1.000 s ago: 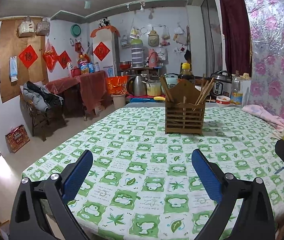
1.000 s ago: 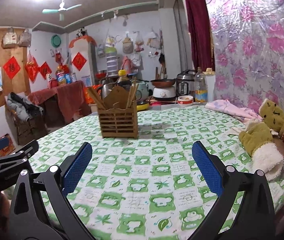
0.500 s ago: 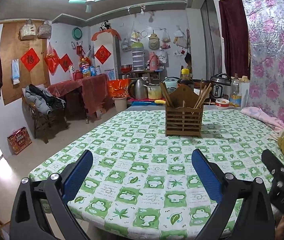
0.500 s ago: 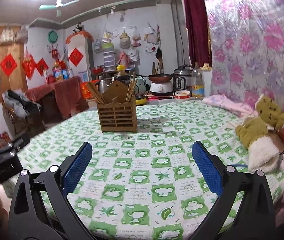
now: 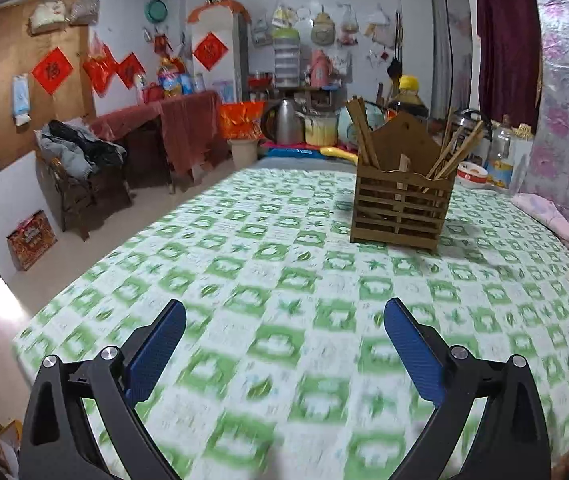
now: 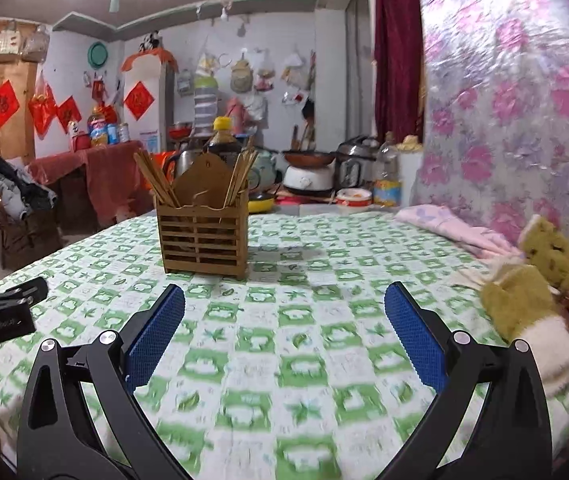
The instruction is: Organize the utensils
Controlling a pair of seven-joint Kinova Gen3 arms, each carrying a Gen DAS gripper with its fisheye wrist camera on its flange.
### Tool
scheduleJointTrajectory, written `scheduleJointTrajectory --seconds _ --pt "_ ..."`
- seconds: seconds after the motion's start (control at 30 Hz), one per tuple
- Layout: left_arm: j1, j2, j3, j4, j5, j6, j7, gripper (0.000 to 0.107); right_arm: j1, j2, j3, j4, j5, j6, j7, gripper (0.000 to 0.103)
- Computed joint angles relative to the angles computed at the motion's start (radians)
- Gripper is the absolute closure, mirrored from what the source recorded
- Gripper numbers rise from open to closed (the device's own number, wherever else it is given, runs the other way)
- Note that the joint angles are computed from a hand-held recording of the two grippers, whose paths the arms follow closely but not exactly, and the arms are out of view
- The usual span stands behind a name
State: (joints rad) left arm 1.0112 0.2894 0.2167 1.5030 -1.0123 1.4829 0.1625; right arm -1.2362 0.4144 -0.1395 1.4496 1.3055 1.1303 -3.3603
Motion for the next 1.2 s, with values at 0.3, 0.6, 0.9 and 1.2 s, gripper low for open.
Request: scheduleJointTrajectory --seconds 0.3,0.6,0.9,1.2 --pt "-0.216 0.020 -0.068 -0.026 0.189 -0.262 -0.120 0.010 0.178 0.071 -0.019 -0.123 -0.167 -0.149 0.050 0.006" --pt "-0.066 0.043 -0.145 -0.010 0.009 -0.173 0.062 0.010 -0.017 0.078 0.184 -0.019 0.146 -0.227 -0.227 0.006" --pt "0.043 0.128 -0.106 -0.003 -0.231 -0.041 0.058 0.010 0.072 0.052 0.079 0.034 0.189 -0.258 -0.324 0.006" --pt "0.173 0.081 -0.195 0.158 -0.430 -0.033 0.385 0.010 0.024 0.081 0.039 0.027 0.285 -0.064 -0.366 0.006"
